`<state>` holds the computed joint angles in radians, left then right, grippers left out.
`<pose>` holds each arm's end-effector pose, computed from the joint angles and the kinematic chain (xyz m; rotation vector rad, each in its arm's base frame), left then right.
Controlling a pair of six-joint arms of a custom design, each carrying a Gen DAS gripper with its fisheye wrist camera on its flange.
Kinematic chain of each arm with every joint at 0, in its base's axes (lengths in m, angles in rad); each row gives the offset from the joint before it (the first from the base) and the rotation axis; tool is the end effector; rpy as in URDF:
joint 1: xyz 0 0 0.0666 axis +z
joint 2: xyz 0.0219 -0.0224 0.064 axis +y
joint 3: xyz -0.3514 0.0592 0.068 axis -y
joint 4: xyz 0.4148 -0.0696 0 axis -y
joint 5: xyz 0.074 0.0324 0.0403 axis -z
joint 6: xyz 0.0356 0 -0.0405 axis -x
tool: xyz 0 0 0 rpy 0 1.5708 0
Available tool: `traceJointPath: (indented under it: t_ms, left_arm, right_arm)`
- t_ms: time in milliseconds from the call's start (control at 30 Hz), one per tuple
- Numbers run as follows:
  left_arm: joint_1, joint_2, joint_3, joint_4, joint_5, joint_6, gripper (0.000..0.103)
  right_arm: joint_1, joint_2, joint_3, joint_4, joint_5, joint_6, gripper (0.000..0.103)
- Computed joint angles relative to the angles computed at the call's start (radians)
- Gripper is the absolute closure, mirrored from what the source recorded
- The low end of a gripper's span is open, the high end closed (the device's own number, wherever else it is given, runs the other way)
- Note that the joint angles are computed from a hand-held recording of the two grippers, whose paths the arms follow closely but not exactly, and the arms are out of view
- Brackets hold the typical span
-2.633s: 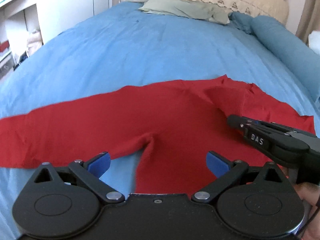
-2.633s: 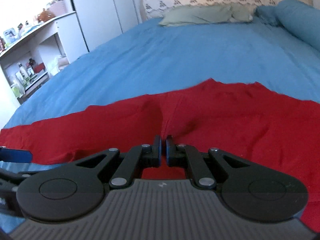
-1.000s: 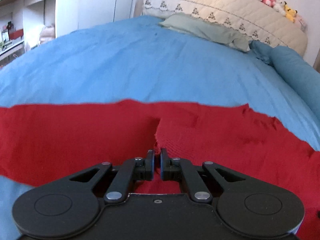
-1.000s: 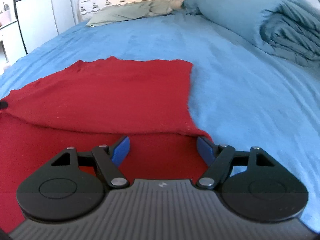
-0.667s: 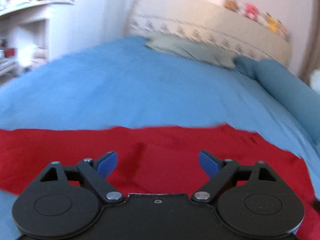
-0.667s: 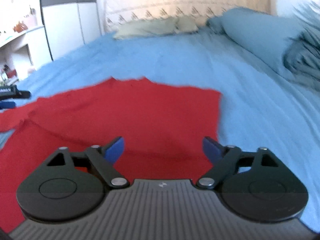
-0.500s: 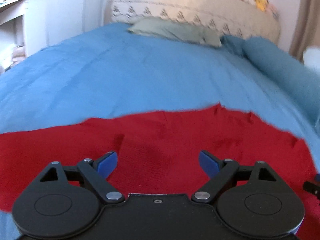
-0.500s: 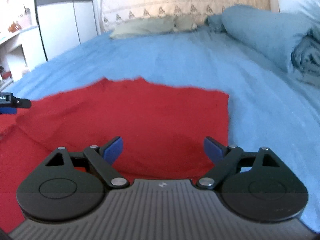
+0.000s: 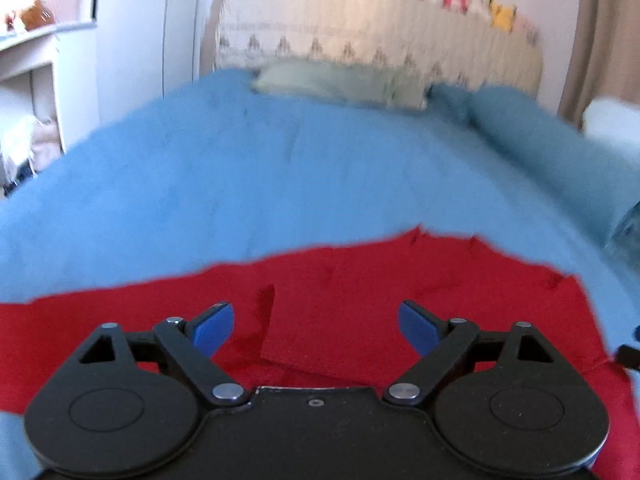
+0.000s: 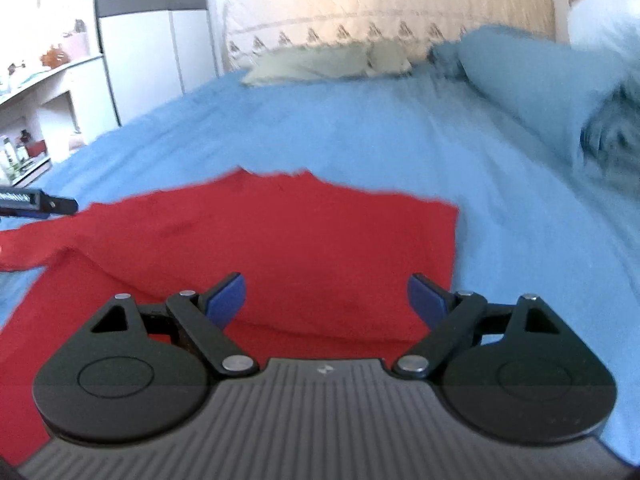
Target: Fold small clothes
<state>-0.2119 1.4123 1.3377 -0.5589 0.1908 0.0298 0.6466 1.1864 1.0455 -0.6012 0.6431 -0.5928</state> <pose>0.5215 -0.1195 0.3928 0.3075 2.1909 -0.3448 0.3637 0.2473 0.3542 0.2534 2.1274 -0.0333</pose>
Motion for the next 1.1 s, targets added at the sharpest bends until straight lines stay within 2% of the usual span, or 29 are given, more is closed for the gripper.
traceJointPath:
  t_ms: [67,133,233,400,500,633,767,833,967,1100]
  left_arm:
    - [0.030,-0.082,-0.034,-0.016,0.036,0.006,0.000]
    - [0.066,-0.164,-0.069,-0.025,0.052,0.008,0.000]
    - [0.130,-0.237,-0.087,-0.071,0.073,0.031,0.000]
    - [0.287,-0.275,-0.112,-0.093,0.146,0.112,0.000]
    - [0.374,-0.260,-0.124,-0.108,0.153,0.165,0.000]
    - [0.474,-0.219,-0.155,-0.061,0.209,0.220,0.000]
    - [0.536,-0.164,-0.180,-0.009,0.241,0.264,0.004]
    - [0.558,-0.116,-0.173,0.018,0.262,0.298,0.012]
    - [0.565,-0.006,-0.124,0.065,0.246,0.355,0.023]
    - [0.569,0.061,-0.083,0.091,0.226,0.373,0.037]
  right_arm:
    - [0.044,0.002,0.057,-0.070,0.047,-0.007,0.000]
    - [0.084,0.011,0.120,-0.140,0.074,-0.021,0.000]
    - [0.132,0.030,0.206,-0.220,0.062,-0.046,0.000]
    - [0.201,0.117,0.344,-0.309,0.027,-0.095,0.000]
    - [0.237,0.208,0.427,-0.305,0.014,-0.104,0.000]
    - [0.273,0.333,0.534,-0.292,-0.023,-0.131,0.000]
    - [0.294,0.451,0.634,-0.284,-0.054,-0.143,0.000]
    - [0.299,0.503,0.682,-0.288,-0.065,-0.144,0.000]
    - [0.301,0.590,0.766,-0.312,-0.090,-0.141,0.000]
    - [0.290,0.614,0.773,-0.306,-0.113,-0.125,0.000]
